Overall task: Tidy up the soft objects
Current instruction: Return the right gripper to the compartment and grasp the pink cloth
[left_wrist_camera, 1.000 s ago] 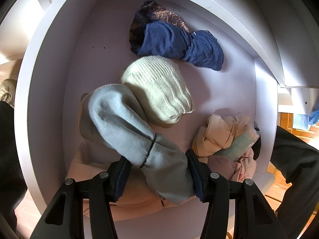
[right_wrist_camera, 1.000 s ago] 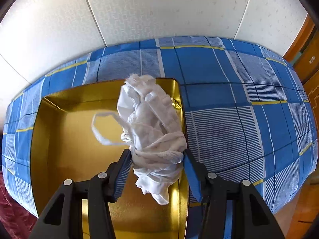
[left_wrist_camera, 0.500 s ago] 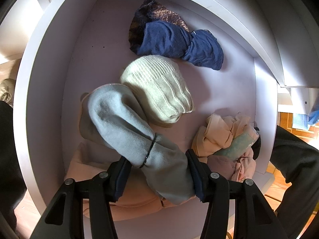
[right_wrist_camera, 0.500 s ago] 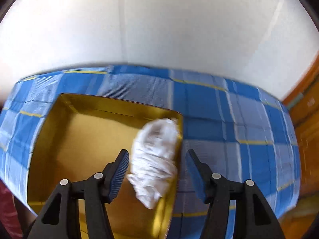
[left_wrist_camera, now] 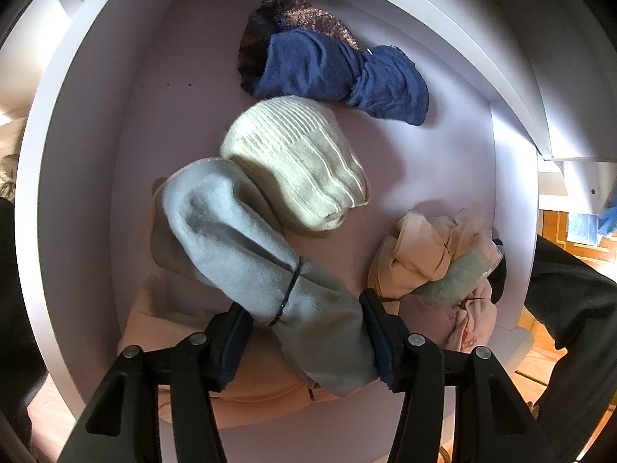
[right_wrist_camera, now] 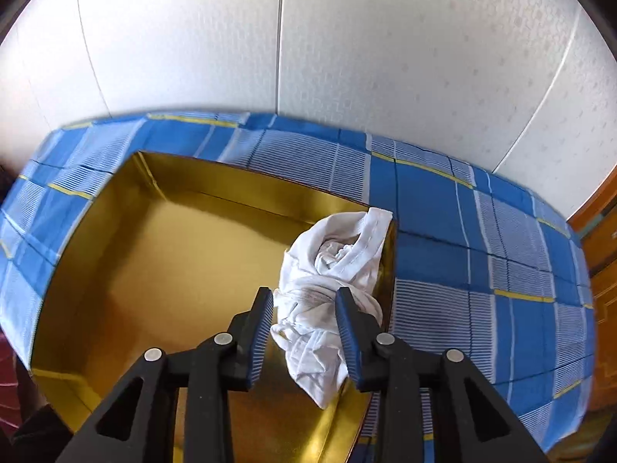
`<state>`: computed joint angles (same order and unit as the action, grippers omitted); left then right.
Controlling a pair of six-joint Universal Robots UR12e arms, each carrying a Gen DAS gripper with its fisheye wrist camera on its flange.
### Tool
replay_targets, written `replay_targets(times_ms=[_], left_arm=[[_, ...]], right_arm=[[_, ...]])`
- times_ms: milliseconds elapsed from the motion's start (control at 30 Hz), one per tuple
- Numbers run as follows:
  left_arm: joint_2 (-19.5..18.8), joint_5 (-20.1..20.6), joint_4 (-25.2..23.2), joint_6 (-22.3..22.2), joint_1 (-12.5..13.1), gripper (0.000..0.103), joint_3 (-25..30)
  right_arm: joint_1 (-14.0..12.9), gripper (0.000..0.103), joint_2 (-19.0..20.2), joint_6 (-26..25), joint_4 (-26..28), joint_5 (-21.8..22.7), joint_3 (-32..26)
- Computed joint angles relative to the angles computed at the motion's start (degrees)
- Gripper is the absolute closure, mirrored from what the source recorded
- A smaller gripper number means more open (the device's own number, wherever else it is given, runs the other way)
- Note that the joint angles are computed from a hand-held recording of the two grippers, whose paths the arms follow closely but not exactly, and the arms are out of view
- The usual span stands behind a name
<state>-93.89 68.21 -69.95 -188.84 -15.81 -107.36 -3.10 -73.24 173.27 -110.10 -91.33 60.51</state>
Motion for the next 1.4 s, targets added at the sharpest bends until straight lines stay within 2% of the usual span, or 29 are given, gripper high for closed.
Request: replay_targets(times_ms=[133,233,367,467,567,667,733,800,867,933,967,1100,1233,1400], left_arm=[[-0.1,-0.1,0.4,-0.7,-0.1,0.046,-0.1],[0.0,0.0,0.8,-0.4,-0.3,0.046,-0.2],[0.5,-0.1,1.4,0.0,0.2,0.048,-0.9],[0.9,1.4,2.3,0.5,-0.1,0.049,-1.2],[1.1,1.8,2.8,0.6,-0.2,0.051,-1.4],[1.2,1.1,2.8,0.6,0.1,0.053,-1.7],[1.4,0.6,2.6,0.8,0.3,0.054,-1.8],[1.6,0.4,2.6,1.0,0.5,0.054,-2.1],[1.7,0.5,2.7,1.1,0.5,0.055,-2.1],[2.0,0.3,2.6,1.2,0.7,0.055,-2.3],[2.2,0.1,2.6,1.2,0.9,0.056,-2.4],[3.0,-1.3,3.0,0.5,1.6,0.059,-3.1],[3.8,-2.0,3.2,0.5,2.2,0.06,-3.5],[4.8,-2.5,4.3,0.2,2.9,0.061,-3.6]], right_arm=[[-1.9,0.068,-4.9,0.2,-6.7,7.6,6.9],[-3.2,0.068,-8.3,-1.1,-8.3,12.0,11.2],[-5.9,0.068,-14.3,-6.0,-11.0,21.4,18.9],[-7.6,0.068,-19.1,-12.3,-10.4,27.4,24.7],[-8.5,0.064,-22.5,-19.6,-5.3,31.3,28.3],[-8.1,0.064,-24.6,-27.7,0.0,30.5,30.9],[-6.2,0.064,-25.7,-33.6,2.6,25.5,33.1],[-4.3,0.064,-25.9,-35.7,4.0,20.4,34.8],[-3.7,0.064,-25.8,-36.1,5.3,17.7,36.1],[-2.3,0.064,-24.6,-33.8,5.6,13.3,37.2],[-2.2,0.064,-24.3,-33.2,5.8,12.8,37.6],[-2.7,0.064,-21.7,-24.9,10.3,12.3,37.9],[-3.0,0.063,-21.0,-22.3,14.5,11.5,37.7],[-3.7,0.059,-18.9,-16.5,18.6,8.9,37.0]])
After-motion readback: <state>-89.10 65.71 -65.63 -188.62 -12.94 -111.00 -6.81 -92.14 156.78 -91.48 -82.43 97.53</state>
